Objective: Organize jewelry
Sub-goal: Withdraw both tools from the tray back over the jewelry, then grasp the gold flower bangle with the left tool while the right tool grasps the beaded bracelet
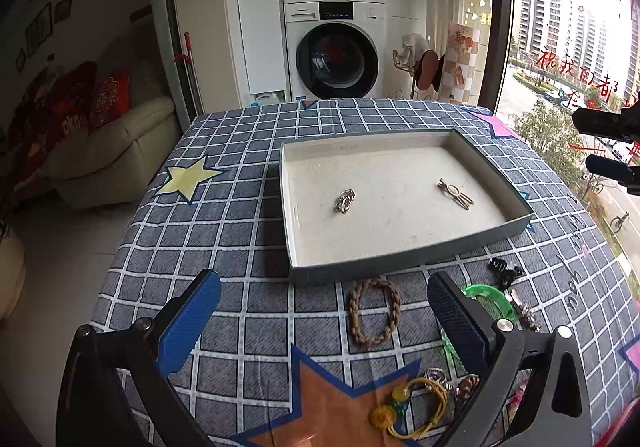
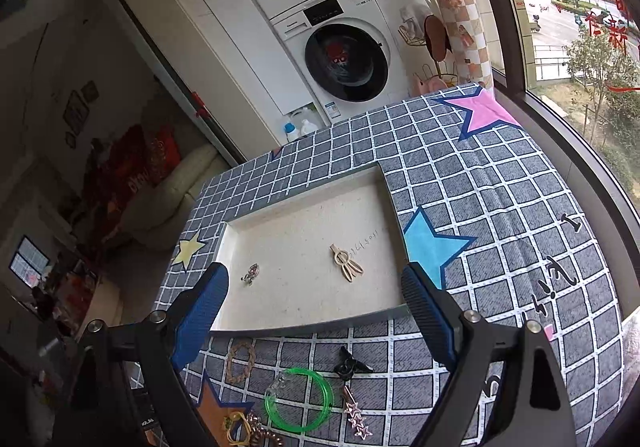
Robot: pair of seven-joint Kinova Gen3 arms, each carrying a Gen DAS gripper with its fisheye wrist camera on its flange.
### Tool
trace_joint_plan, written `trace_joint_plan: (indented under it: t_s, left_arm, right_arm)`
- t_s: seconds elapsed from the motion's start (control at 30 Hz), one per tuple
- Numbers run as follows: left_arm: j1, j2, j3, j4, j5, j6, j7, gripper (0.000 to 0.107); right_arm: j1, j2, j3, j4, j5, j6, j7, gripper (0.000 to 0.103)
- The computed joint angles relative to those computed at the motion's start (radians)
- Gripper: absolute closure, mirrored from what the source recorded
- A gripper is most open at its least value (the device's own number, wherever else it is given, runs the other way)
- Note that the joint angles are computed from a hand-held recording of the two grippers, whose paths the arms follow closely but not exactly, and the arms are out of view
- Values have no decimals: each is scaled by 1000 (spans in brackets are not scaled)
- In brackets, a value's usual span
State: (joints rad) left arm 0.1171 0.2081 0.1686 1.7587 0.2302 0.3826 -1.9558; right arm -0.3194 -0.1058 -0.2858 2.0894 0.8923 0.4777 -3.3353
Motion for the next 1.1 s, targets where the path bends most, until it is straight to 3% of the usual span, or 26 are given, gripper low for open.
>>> trace_joint_plan:
  t_s: [0.17, 0.3, 0.63, 1.1]
  left_arm:
    - [-32, -35, 10, 77, 29, 6, -61, 4]
    - [-40, -46, 1, 115, 53, 28, -105, 4]
    - [-18, -57, -17, 179, 61, 33, -114, 4]
    - [25, -10, -31, 174, -47, 30, 9, 4]
  right_arm:
    - [-48, -22, -13, -5, -169, 88, 150, 13]
    - [-80, -25, -52, 4, -231, 157, 186, 13]
    - [-209, 3, -131, 48, -239, 265, 72, 13]
    - [-390, 104, -96, 53, -255, 370, -42, 13]
